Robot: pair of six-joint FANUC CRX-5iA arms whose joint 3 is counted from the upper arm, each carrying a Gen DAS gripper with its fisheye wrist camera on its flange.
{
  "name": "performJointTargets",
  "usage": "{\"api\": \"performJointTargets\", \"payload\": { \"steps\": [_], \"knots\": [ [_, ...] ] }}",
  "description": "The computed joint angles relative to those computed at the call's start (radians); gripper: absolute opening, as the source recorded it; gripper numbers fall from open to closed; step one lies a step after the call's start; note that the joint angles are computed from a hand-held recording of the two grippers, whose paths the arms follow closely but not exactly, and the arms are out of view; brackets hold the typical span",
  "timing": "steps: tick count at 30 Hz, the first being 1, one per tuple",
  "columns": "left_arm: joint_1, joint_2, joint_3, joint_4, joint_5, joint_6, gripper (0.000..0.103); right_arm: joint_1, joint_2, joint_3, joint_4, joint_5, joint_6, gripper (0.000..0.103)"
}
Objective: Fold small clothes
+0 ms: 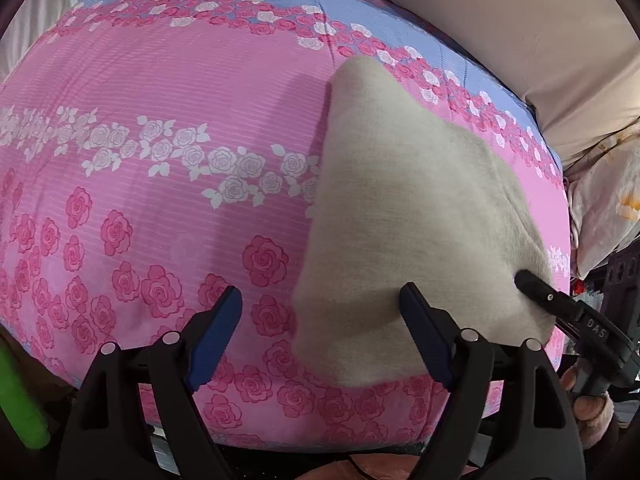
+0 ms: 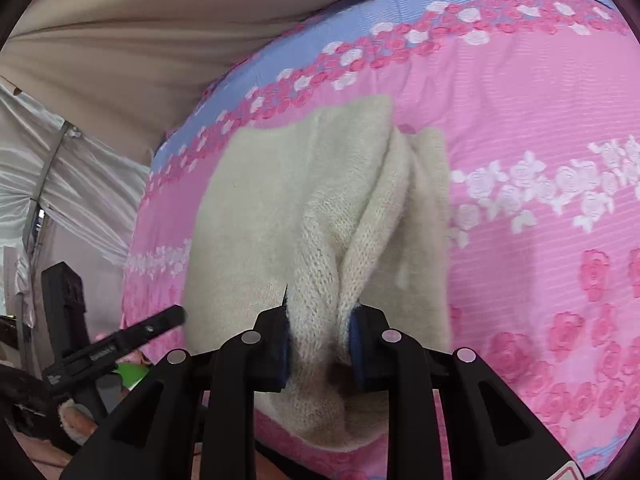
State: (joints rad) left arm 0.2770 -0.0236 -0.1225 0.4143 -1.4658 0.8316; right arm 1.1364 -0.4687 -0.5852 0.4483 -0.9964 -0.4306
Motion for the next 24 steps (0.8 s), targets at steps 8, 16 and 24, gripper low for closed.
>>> {"api": "performJointTargets", "payload": {
  "steps": [8, 16, 24],
  "knots": [
    [0.029, -0.020, 0.002, 0.075, 0.038, -0.037, 0.079, -0.003, -0.071, -0.027, 0.119, -0.067, -0.123, 0.049],
    [-0.043, -0.011, -0.012, 0.067, 0.025, -0.064, 0.079, -0.252, 0.129, 0.106, -0.082, 0.057, 0.266, 0.040],
    [-0.057, -0.008, -0.031, 0.017, 0.027, -0.068, 0.081, -0.249, 0.135, 0.129, -0.032, -0.020, 0.303, 0.010]
  ]
}}
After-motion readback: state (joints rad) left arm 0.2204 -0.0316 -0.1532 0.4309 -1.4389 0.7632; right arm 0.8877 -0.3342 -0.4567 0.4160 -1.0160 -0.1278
